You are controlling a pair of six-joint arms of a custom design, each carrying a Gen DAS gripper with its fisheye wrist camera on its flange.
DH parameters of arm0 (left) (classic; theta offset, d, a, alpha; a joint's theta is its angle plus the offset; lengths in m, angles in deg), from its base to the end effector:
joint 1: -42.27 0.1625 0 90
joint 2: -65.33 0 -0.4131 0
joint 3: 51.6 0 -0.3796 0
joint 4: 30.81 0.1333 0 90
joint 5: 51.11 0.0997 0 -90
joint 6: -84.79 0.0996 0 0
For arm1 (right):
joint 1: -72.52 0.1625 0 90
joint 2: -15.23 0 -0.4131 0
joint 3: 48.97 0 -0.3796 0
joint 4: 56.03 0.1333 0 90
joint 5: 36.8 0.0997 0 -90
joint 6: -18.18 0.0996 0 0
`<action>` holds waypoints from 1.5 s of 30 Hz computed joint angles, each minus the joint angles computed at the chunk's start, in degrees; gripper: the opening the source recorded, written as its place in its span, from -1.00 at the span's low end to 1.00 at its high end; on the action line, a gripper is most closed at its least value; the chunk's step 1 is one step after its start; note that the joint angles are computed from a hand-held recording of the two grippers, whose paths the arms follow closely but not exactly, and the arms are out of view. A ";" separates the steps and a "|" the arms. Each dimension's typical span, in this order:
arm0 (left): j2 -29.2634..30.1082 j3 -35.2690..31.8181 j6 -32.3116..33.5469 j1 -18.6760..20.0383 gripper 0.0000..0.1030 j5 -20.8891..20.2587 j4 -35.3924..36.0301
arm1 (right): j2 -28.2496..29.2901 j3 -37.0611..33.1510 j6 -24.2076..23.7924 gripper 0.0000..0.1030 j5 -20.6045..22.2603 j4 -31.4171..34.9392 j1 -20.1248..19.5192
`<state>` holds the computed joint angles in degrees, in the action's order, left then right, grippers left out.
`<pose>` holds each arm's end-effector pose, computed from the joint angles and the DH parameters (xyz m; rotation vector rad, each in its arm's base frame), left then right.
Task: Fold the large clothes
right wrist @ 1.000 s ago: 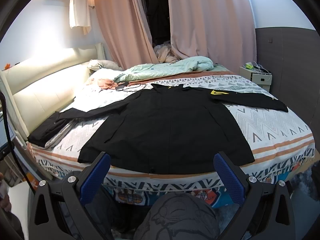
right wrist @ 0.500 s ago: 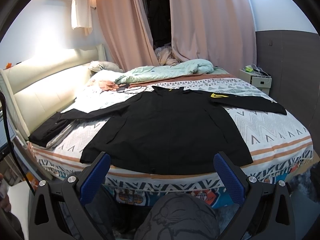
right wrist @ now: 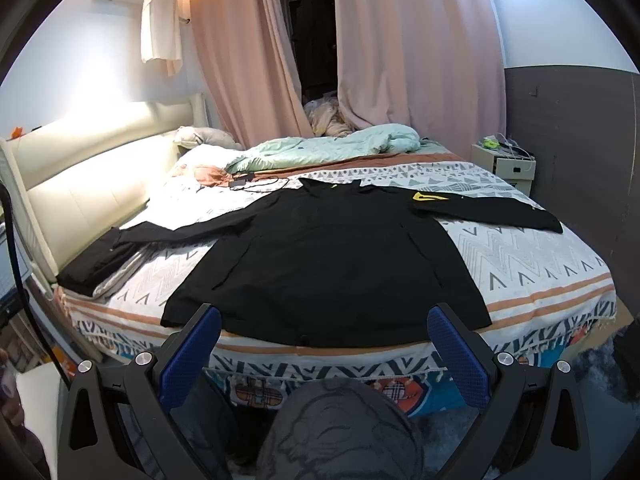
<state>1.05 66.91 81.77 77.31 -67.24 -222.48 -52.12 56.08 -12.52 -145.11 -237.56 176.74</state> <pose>-0.2689 -0.4682 0.2814 0.2704 2.0021 -1.4362 0.2449 -0.5513 0.3363 0.7523 -2.3455 1.1767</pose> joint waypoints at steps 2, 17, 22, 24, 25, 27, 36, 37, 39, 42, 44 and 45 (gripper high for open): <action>-0.10 -0.08 0.06 0.28 0.99 -0.51 -0.12 | -0.08 -0.19 0.10 1.00 -0.05 0.09 0.13; 3.25 -7.44 5.28 4.89 0.99 0.09 -2.30 | 8.74 -11.99 -0.21 1.00 1.28 4.36 1.45; 4.76 -10.80 6.99 7.26 0.99 -1.03 -3.44 | 12.81 -17.49 0.04 1.00 3.87 6.98 1.61; 5.34 -11.99 6.83 8.01 0.99 -1.36 -2.79 | 14.28 -19.27 0.00 1.00 4.17 7.18 1.83; 5.47 -12.46 6.58 8.40 0.99 -1.66 -2.22 | 15.12 -20.42 0.03 1.00 4.41 7.61 1.86; 6.05 -13.90 7.01 9.29 0.99 -2.08 -1.74 | 16.90 -23.11 0.22 1.00 4.69 8.95 1.95; 10.89 -22.75 10.74 13.16 0.99 -3.46 -2.73 | 25.71 -35.82 0.03 1.00 6.11 13.88 1.99; 11.37 -23.93 10.65 13.72 0.99 -3.96 -2.43 | 26.96 -37.76 0.06 1.00 6.09 14.75 1.92; 12.21 -26.15 10.34 14.70 0.99 -4.57 -1.03 | 29.14 -41.00 0.42 1.00 5.71 16.06 1.91; 13.79 -30.06 10.81 16.08 0.99 -4.61 1.12 | 33.07 -47.47 1.41 1.00 5.92 19.18 1.76; 14.53 -32.39 10.90 17.00 0.99 -4.78 2.65 | 35.52 -51.59 1.82 1.00 5.98 21.15 1.75; 14.73 -33.20 10.96 17.38 0.99 -4.87 3.17 | 36.97 -54.03 2.05 1.00 5.93 22.34 1.80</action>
